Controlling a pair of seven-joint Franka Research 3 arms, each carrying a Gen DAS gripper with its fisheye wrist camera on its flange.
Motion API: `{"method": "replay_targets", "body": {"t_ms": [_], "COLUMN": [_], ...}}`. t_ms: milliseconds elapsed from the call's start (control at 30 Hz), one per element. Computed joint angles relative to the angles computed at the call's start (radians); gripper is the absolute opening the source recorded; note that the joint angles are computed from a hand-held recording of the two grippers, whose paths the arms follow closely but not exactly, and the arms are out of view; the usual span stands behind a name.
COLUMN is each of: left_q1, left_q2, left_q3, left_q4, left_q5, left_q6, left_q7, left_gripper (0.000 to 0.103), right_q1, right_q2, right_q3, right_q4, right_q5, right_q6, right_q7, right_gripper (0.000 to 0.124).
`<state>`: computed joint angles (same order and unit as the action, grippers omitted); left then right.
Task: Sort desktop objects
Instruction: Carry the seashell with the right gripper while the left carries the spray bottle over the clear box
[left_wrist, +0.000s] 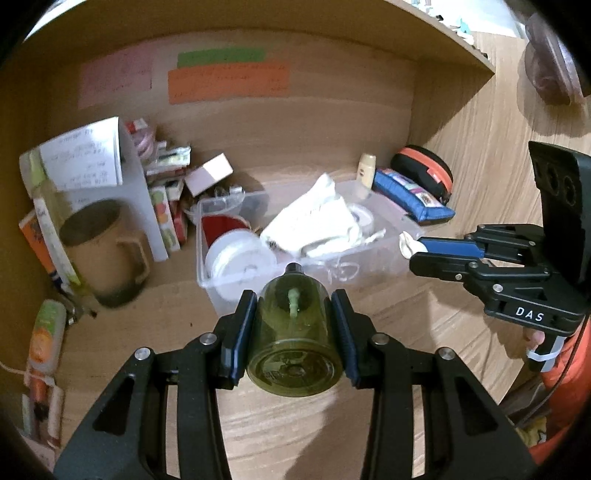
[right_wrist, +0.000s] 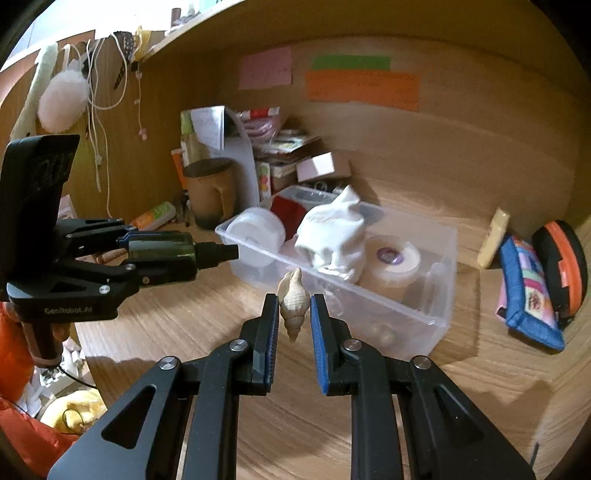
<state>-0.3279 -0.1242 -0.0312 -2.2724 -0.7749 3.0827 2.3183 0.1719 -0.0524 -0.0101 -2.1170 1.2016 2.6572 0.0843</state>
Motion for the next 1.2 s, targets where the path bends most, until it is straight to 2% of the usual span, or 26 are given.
{"method": "replay_targets", "body": {"t_ms": [133,300,433,500,567,800,933,1200], "left_q1": [-0.009,0.016,0.050,0.071,0.099,0.181,0.217,0.287], "left_q2": [0.012,0.035,0.064,0.080,0.097,0.157,0.194,0.262], "left_q3": [0.005,-0.022,-0.048,-0.059,-0.079,-0.137,-0.157,-0.199], "left_q4": [0.039,0.088,0.141,0.174,0.195,0.261,0.300,0.378], "left_q5": [-0.031,-0.062,-0.106,-0.160,-0.158,-0.070,0.006,0.075], "left_q6": [-0.011,-0.027,-0.064,-0.114,-0.132,-0.134,-0.138,-0.172], "left_q7": [0.044,0.078,0.114,0.159,0.153,0.073,0.007,-0.050], "left_gripper": [0.041,0.041,0.041,0.041,0.041,0.041,0.041,0.041], "right_q1": [-0.007,-0.020,-0.032,-0.039,-0.049,-0.071,-0.082,-0.098], "right_q2": [-0.005,0.007,0.028,0.042,0.060,0.150,0.198,0.291], "right_q3": [-0.008,-0.014,-0.014,-0.014,-0.013,0.009,0.030,0.065], "right_q4": [0.013,0.039,0.071,0.090,0.114,0.214,0.267,0.381], "right_q5": [0.018,0.022,0.023,0.024,0.014,-0.070,-0.124,-0.236], "right_q6": [-0.005,-0.011,-0.017,-0.021,-0.033,-0.039,-0.024,-0.026], "right_q7": [-0.009,-0.003,0.009,0.015,0.030,0.136,0.191,0.310], "right_gripper": [0.016,0.016,0.016,0.016,0.016,0.016,0.016,0.016]}}
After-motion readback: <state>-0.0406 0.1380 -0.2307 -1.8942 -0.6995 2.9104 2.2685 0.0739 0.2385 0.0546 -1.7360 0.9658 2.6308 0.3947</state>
